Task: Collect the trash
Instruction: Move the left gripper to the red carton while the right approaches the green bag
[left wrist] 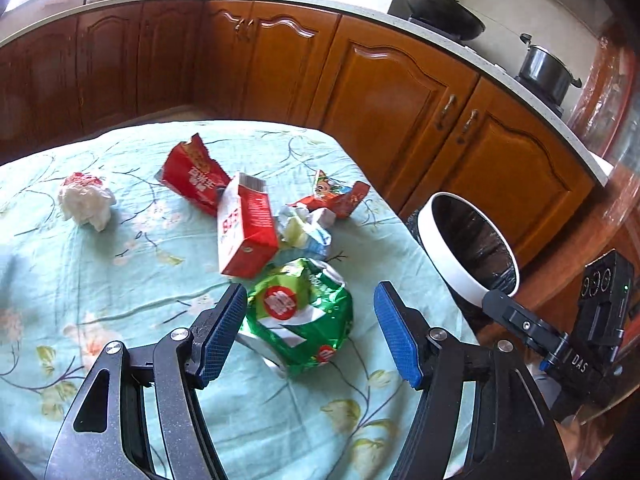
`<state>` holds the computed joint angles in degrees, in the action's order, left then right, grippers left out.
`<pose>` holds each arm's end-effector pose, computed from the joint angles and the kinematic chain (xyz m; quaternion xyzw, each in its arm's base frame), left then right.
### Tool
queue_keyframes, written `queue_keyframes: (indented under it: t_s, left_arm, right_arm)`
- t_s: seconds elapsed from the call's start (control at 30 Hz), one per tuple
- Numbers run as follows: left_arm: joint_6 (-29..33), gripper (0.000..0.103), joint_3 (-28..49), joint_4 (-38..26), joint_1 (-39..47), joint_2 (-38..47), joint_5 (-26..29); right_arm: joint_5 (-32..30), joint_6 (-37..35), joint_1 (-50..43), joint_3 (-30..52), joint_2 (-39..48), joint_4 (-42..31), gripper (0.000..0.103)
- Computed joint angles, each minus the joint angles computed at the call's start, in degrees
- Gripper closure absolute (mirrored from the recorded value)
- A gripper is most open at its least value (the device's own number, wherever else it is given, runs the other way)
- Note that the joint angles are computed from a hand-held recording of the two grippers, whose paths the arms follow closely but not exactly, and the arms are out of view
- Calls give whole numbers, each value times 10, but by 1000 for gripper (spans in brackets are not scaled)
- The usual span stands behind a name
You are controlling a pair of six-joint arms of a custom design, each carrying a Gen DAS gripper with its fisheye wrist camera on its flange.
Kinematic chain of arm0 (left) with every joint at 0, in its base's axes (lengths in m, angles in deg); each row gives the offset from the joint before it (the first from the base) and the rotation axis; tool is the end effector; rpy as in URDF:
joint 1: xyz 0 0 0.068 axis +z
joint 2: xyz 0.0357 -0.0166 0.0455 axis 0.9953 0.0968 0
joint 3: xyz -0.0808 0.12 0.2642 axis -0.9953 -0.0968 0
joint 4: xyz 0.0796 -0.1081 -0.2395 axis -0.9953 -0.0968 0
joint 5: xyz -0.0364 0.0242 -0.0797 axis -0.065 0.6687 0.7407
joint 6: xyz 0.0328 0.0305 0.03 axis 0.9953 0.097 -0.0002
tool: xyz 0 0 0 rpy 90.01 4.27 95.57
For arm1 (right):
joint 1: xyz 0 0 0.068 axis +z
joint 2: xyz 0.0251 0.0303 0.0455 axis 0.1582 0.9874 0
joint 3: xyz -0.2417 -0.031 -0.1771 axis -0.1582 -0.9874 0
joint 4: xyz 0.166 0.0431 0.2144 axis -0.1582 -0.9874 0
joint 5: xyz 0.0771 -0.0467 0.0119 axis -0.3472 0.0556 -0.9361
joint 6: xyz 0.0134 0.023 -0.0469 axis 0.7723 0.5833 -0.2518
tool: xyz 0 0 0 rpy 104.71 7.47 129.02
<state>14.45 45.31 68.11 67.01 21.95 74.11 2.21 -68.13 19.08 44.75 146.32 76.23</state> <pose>0.2665 -0.0735 0.1537 -0.2116 0.8961 -0.0566 0.3860 0.3550 0.0866 0.1214 -0.2134 0.8492 0.3604 0.3216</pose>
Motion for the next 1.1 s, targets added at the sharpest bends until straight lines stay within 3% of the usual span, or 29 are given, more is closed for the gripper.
queue_keyframes:
  t_s: [0.27, 0.6, 0.8, 1.0, 1.03, 1.1]
  left_arm:
    - [39, 36, -15, -3, 78, -13, 39]
    - [117, 36, 90, -24, 128, 112, 75]
    - [150, 38, 140, -42, 141, 172, 71]
    - [167, 66, 100, -4, 173, 147, 127]
    - [169, 70, 92, 1, 175, 139, 131]
    - [170, 72, 79, 2, 176, 123, 129]
  right_arm:
    - [13, -29, 42, 7, 5, -24, 6]
    - [43, -68, 104, 65, 46, -73, 7]
    - [60, -79, 133, 100, 69, -98, 16]
    - [73, -84, 152, 135, 91, -115, 32]
    - [75, -86, 154, 139, 93, -119, 40]
    - [77, -92, 158, 144, 96, -127, 65]
